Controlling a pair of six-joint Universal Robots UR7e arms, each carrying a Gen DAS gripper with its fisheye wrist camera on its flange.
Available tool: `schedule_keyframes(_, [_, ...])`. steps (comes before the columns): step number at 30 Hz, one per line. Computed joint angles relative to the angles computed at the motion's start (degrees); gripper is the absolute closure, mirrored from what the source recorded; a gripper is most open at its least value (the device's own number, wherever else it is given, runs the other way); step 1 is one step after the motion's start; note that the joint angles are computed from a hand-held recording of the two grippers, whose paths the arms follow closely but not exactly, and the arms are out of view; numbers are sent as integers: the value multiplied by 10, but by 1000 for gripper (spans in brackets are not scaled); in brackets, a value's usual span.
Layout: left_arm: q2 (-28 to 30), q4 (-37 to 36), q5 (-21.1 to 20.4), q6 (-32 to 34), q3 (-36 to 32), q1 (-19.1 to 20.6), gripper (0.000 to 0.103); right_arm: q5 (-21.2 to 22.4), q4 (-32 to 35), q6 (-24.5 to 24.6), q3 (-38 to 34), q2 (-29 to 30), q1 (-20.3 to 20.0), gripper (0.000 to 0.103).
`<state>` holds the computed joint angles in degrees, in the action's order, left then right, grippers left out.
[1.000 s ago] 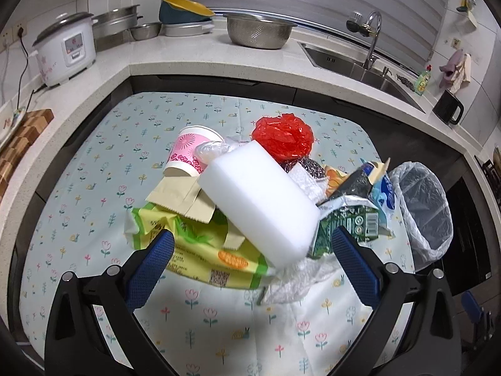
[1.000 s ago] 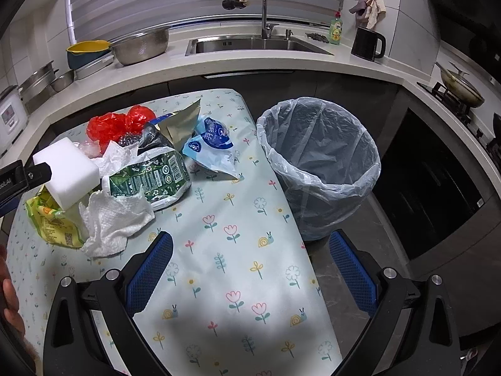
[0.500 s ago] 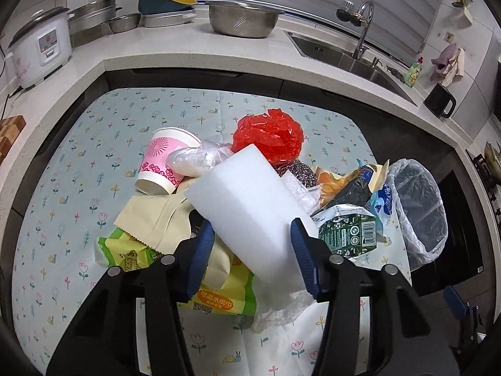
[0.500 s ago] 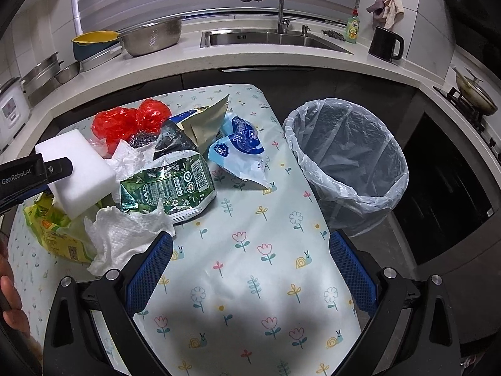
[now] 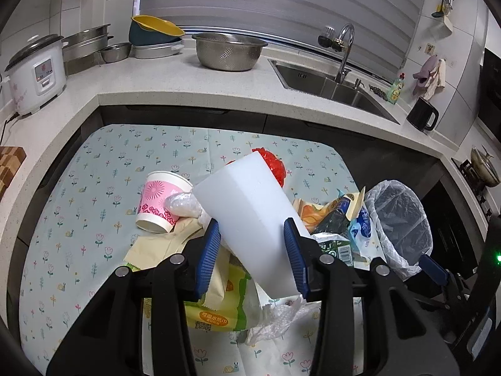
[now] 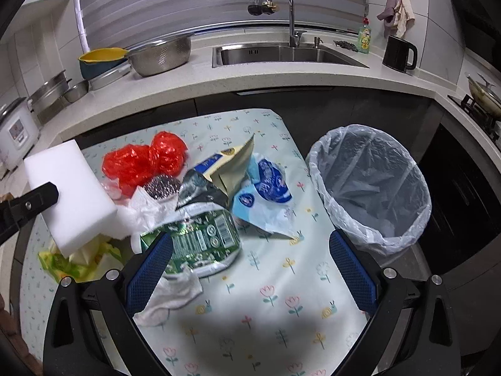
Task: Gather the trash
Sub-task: 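Grasp the cream snack bag with the right gripper while the left gripper holds the sponge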
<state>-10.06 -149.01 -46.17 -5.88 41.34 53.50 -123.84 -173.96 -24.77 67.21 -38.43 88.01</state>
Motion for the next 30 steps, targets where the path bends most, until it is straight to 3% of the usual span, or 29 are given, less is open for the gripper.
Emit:
schedule_keyframes(6, [32,19,7,20,-65,1,63,36,86,38,-119,57,-2,16])
schedule_keyframes(11, [60,34,13,35,-119,4,63,35,160,58,-224,115,-6,30])
schedule_keyframes(14, [78,54,12,36,-153,8,63,28,191,61,-268,141,-9,42])
schedule_keyframes(15, [83,61,12,35,-164,9,63,28,202,62,-279,148,-11,50])
schedule_keyframes(16, [88,66,12,34,-173,10,63,30,210,64,-286,151,-12,59])
schedule_keyframes(21, [94,76,10,30,-187,14,63,46,201,56,-281,149,-13,82])
schedule_keyframes(29, [75,48,7,36,-155,7,63,73,143,30,-263,127,2,87])
schedule_keyframes(30, [71,42,6,38,-149,6,63,78,142,29,-264,124,4,97])
